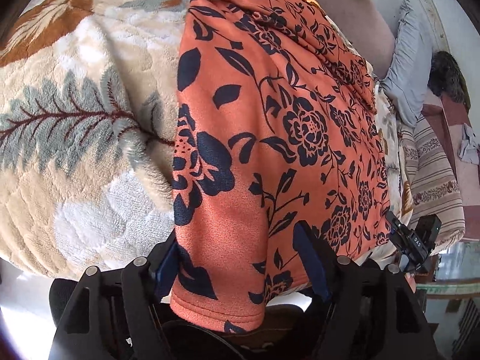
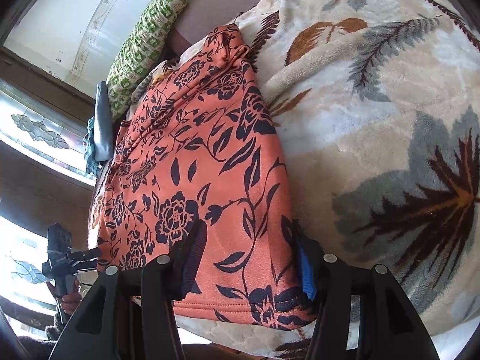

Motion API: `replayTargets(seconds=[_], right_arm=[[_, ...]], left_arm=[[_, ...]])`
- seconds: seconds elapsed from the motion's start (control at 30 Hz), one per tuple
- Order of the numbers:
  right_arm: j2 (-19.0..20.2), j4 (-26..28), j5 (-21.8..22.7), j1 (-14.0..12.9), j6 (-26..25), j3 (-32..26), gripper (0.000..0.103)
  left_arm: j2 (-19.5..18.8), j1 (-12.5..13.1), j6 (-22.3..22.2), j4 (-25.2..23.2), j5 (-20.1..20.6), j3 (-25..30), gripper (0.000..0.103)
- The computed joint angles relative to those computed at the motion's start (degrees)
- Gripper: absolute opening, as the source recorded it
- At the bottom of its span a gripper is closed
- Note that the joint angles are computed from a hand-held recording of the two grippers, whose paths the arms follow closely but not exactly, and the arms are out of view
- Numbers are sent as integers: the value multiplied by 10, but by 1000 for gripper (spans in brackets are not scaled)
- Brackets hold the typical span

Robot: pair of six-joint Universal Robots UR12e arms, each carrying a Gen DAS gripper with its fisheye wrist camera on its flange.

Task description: Fold small clothes

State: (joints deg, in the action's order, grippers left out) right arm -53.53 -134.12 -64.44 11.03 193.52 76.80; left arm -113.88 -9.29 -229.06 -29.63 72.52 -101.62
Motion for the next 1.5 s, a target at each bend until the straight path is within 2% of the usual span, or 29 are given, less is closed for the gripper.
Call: replayTargets(seconds=[0.03,0.07,0.1,0.13,0.17,0.2,0.37,0.57,0.73,0.9,1.07,1.2,1.5], right_arm=[[0,6,-8,2,-13,-2,53],[0,15,-19,4,-31,-6,52],[0,28,-35,8,-51,-11,43],[1,44,-50,10,-72,-17,22],[2,60,-51,9,-84,-22,9],[1,65,-36,5,-83,-21,6],[-6,46,36,-8,-55,-12,6],[2,-42,133,-19,42,-3,6],[25,-110,172,-16,111,-26,6],[70,-180,195,-11,185,-83,6],[130,-209,188,-2,236,-172,6],[184,-209,170,3,263,-255,6],[317,-109,121,11,300,-470,6]], left_arm=[[1,1,2,-5,4,-1,53],[3,4,12,-18,8,-2,39],[5,3,22,-32,16,-2,34],[7,5,25,-29,10,-6,26],[11,9,24,-19,-4,-12,19],[19,12,24,-11,-16,-21,17],[28,22,19,69,-55,-35,13],[24,37,-11,191,-92,-45,13],[17,50,-38,255,-102,-46,13],[-12,59,-71,314,-91,-27,13],[-38,76,-101,330,-78,4,13],[-66,86,-115,310,-62,46,13],[-136,106,-157,253,-50,141,13]])
